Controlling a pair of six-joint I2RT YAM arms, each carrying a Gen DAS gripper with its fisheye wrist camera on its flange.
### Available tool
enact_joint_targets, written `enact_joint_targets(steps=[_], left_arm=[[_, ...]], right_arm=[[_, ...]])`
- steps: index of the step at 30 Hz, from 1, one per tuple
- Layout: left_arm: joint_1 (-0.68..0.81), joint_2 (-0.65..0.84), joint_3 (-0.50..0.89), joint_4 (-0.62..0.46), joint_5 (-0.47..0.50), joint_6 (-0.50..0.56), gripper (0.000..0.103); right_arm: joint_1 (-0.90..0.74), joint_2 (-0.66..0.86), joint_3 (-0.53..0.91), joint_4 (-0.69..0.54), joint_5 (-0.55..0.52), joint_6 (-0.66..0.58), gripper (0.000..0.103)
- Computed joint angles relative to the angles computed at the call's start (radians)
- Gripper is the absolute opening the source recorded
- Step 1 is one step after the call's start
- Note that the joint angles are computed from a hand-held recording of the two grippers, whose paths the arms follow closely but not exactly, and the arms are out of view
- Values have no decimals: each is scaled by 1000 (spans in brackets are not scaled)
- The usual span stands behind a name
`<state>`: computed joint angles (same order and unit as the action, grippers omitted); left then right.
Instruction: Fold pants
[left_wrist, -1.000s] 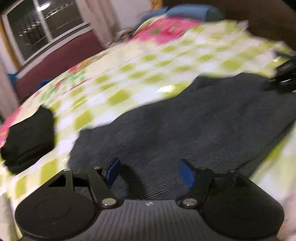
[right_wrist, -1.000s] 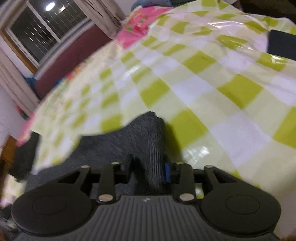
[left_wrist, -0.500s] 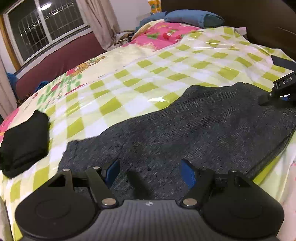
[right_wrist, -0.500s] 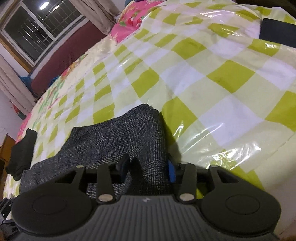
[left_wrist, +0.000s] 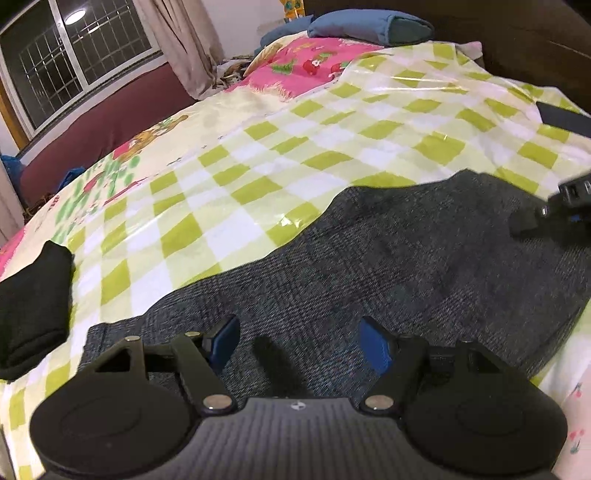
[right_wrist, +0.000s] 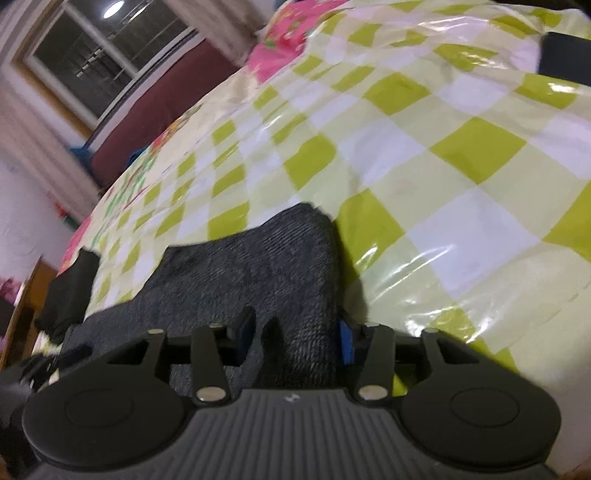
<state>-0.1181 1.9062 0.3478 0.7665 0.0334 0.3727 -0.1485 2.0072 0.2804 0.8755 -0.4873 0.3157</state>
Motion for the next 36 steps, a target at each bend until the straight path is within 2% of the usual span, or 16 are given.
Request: enact_joint_targets(steps=[3,9,15,20,24,28,31,32,33,34,36], left_arm=[[-34,29,30,-11,-24,-21,84],[-95,62,55,-8,-84,-47,84],[-108,60,66,-28,-100,-59,85],[-109,58,69,-37,-103,-57,85],[-107,59,71,-40,-101,-52,85],[-108,63,74,-40,-101,-54,85],[-110,70,78,-39,-100,-59,85],[-112,72,78,-36,-101,-59,85],[-112,76,77,-30,-101,-57,85],[-111,79,76,-24,-99,-55,85],[-105,87,74,-13,-90,-53,85]], right_arm=[[-8,7,2,5,-18,1,55],[-3,86,-16,140,-18,38,55],[3,73,-19,129,-9,42,55],[18,22,-17,61,17,42,42],[-26,23,3,28,-60,32,43],[-89,90,57,-8,-164,-1,44],[-81,99,51,23,-157,23,44],[-69,92,41,34,-137,34,36],[-66,83,33,36,-129,45,19],[-73,80,22,56,-142,61,15],[-99,90,-3,127,-194,100,12]])
